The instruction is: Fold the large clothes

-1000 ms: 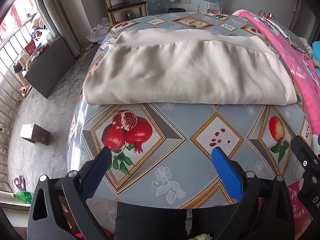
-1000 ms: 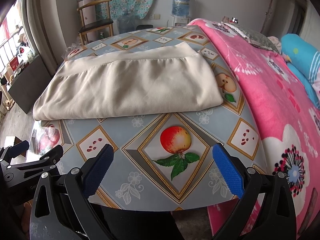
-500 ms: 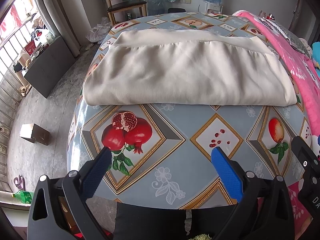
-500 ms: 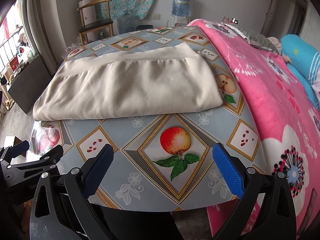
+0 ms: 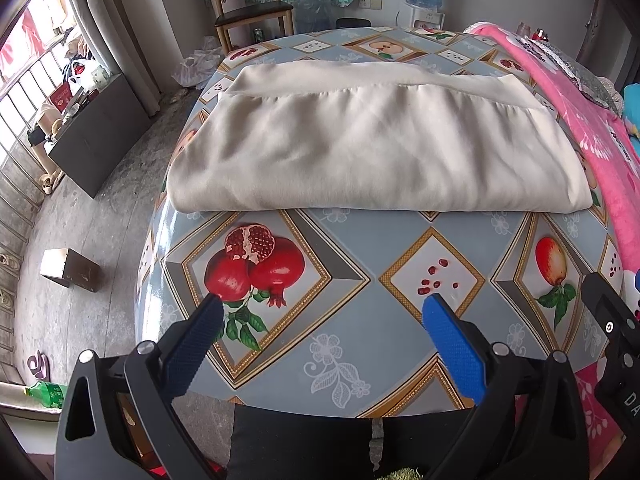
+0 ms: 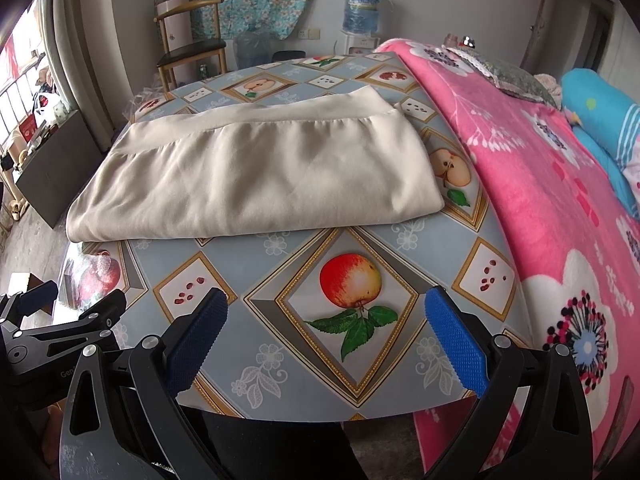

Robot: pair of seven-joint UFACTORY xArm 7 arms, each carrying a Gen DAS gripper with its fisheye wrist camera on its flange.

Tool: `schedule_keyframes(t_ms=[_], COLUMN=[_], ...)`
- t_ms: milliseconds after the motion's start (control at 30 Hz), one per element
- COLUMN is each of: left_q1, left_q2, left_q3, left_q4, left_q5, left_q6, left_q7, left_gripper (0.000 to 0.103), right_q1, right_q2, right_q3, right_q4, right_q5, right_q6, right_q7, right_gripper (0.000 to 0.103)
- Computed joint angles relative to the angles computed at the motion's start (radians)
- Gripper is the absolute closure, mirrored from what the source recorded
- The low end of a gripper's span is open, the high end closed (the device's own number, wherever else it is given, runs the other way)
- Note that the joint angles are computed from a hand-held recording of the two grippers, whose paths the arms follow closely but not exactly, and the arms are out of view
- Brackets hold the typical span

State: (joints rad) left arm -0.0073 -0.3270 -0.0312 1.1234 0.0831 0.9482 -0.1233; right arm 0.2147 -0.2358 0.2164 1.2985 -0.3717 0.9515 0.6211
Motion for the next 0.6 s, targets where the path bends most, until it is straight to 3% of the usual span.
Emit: schedule_keyframes(t_ms=[600], left_q1=[-0.002], left_q2=[-0.001], left_q3=[-0.001], left_q4=[0.008], left_q5=[0.002], left_q6=[0.004], left_q7=[-0.005], left_gripper=[0.005], right_q1=[-0.001], right_q2=[-0.003], right_q3=[-0.001], right_q4=[-0.002], right_q5=[0.001], right_q6=[0.000], right_q7=[0.001], right_gripper=[0.007])
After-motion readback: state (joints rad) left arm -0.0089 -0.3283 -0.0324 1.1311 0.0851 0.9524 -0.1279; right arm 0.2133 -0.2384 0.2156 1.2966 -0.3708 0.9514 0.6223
